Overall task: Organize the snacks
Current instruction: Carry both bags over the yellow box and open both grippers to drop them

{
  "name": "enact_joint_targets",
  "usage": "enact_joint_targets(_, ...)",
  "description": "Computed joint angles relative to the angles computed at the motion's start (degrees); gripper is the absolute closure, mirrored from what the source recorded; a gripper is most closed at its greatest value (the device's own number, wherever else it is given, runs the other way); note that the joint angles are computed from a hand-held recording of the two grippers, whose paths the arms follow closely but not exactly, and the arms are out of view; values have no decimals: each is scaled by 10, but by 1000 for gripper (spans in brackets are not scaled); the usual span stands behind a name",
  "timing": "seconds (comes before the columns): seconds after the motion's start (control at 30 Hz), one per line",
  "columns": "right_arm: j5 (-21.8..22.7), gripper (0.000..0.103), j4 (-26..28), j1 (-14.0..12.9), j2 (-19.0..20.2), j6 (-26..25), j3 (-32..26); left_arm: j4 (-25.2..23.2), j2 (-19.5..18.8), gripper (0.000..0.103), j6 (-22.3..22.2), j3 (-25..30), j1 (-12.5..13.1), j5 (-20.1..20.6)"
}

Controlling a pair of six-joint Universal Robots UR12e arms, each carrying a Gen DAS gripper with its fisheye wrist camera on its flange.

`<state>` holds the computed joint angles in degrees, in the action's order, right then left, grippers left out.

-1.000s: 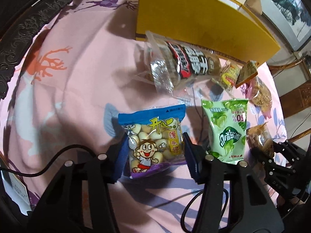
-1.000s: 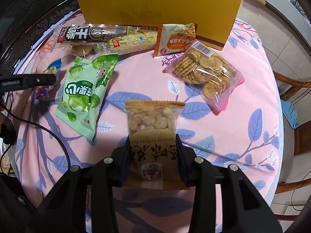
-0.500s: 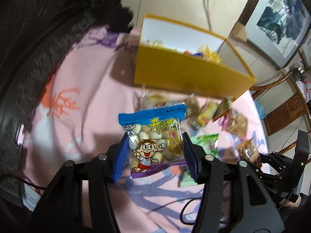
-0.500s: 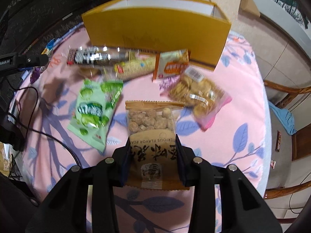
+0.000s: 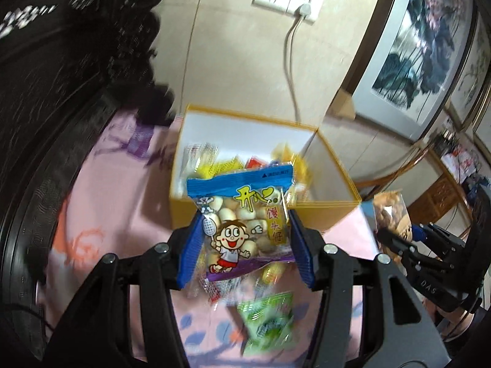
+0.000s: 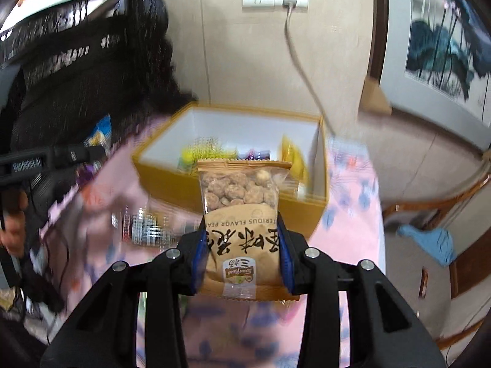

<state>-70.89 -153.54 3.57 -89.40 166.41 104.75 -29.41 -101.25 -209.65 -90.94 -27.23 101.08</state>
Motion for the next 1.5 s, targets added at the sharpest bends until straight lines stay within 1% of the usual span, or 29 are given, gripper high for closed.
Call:
enact_joint_targets(0.13,-3,64,-41,5,39,24,-46,18,-31,49,26,45,8,9)
enact_joint_targets(0.2,-9,64,-52,10,53,28,-64,22,-45,49,32,64,13,9)
enact_joint_targets(0.37,-20,64,-54,18,90,31,-109,16,-77,49,42,107,24,9)
enact_joint_targets(0.53,-34,64,-55,27,112,29,-132,7,-95,48,42,129,28,9)
enact_joint_targets(0.57,-39,61,-51,28,115,28,-136,2,-99,45,38,134,28,13)
enact_joint_targets(0.63,-57,51,-40,33,120,25,-144,-20,-103,6,18,144,26,32)
enact_joint_targets(0.67,-78,31,-48,36,120,28,-144,-27,-103,5,7,145,24,45)
enact_joint_targets(0.7,-90,19,-65,37,119,31,-141,-27,-102,5,-2,145,24,49)
enact_joint_targets(0.73,-85,15,-88,35,116,35,-133,-22,-100,5,-3,142,25,42)
enact_joint_targets(0.77,-82,11,-96,34,114,38,-131,-16,-98,5,-3,139,25,41)
enact_joint_targets(1.0,-73,10,-90,29,98,36,-119,-4,-85,5,0,125,23,41)
enact_joint_targets(1.17,-61,10,-80,23,84,19,-104,-1,-73,5,4,112,18,45)
enact_joint_targets(1.23,-46,10,-67,16,75,4,-94,0,-65,5,6,100,15,47)
enact_joint_targets(1.33,-45,10,-43,8,62,-21,-78,-18,-52,5,6,83,12,44)
enact_joint_targets(1.5,-47,10,0,-8,40,-23,-48,-40,-31,5,-11,46,5,39)
